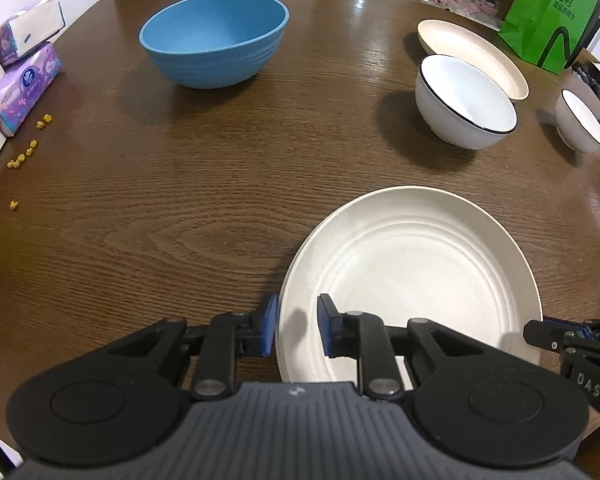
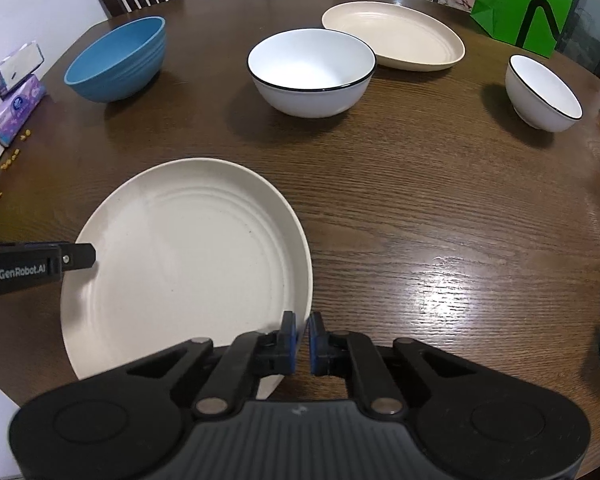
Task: Organize plates and bowls
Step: 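Lower the second plate onto the first cream plate and open both grippers, then withdraw both grippers from the stacked cream plates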
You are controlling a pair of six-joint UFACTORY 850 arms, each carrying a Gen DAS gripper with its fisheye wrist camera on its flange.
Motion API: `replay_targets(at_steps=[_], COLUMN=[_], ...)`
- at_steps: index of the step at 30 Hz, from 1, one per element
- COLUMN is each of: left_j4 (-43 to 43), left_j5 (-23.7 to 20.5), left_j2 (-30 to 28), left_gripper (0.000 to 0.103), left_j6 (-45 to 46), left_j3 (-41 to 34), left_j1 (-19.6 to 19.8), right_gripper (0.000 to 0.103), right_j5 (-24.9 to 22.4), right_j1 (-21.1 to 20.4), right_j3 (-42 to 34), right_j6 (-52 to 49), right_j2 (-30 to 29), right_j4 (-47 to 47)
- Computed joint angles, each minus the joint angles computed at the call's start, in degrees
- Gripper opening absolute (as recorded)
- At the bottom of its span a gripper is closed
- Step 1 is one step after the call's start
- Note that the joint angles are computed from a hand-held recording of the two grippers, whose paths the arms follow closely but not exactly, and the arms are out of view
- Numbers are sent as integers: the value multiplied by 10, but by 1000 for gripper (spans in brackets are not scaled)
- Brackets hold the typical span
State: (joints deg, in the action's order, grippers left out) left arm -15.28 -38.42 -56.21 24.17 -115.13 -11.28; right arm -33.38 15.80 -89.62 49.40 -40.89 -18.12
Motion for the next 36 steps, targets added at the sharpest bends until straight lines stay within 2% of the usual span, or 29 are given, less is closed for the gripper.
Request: replay_targets(at_steps=[6, 8, 10, 13, 15, 17, 18, 19, 20, 21, 22, 23, 24, 26, 31, 33, 36], left_j4=[17, 13, 4, -5, -12, -27, -36, -47, -61, -78, -97, -123, -145, -187, -275, -311, -358], left_j5=[11, 7, -1, -8, 2, 16, 25, 34, 43, 54, 65, 78, 89, 107, 134, 145, 153], left_j2=[5, 2, -2, -3, 7, 20, 29, 37, 46, 57, 68, 81, 93, 116, 167, 187, 214], left_gripper=[21, 16, 16, 17, 25, 43, 47, 55, 69, 78, 90, 95, 99, 103, 103, 103, 103], left_j6=[-6, -8, -6, -3, 6, 18, 26, 36, 47, 62, 79, 105, 127, 166, 257, 298, 349], left_j3=[10, 6, -2, -8, 3, 18, 28, 38, 48, 63, 78, 97, 114, 146, 213, 237, 267], left_j1=[-4, -2, 2, 6, 9, 13, 15, 18, 21, 24, 26, 29, 31, 34, 37, 38, 40], right_gripper=[8, 8, 8, 14, 18, 34, 38, 45, 53, 57, 66, 75, 80, 87, 92, 100, 101], right_j5=[-54, -54, -48, -33, -13, 12, 26, 38, 47, 60, 72, 82, 89, 101, 112, 119, 123], right_j1=[19, 17, 13, 8, 6, 3, 2, 1, 1, 1, 2, 2, 4, 8, 19, 25, 32], right_j3=[-35, -36, -33, -23, -9, 13, 26, 39, 49, 65, 80, 93, 105, 130, 180, 201, 231], right_j6=[-1, -8, -16, -28, -23, -18, -10, 2, 16, 37, 60, 83, 108, 159, 235, 272, 337], right_j2=[-23, -22, -19, -12, -2, 15, 25, 35, 43, 55, 67, 76, 85, 105, 148, 169, 202], right_j4=[-47, -40, -26, -2, -3, 0, -4, -12, -23, -40, -59, -78, -99, -147, -213, -244, -302])
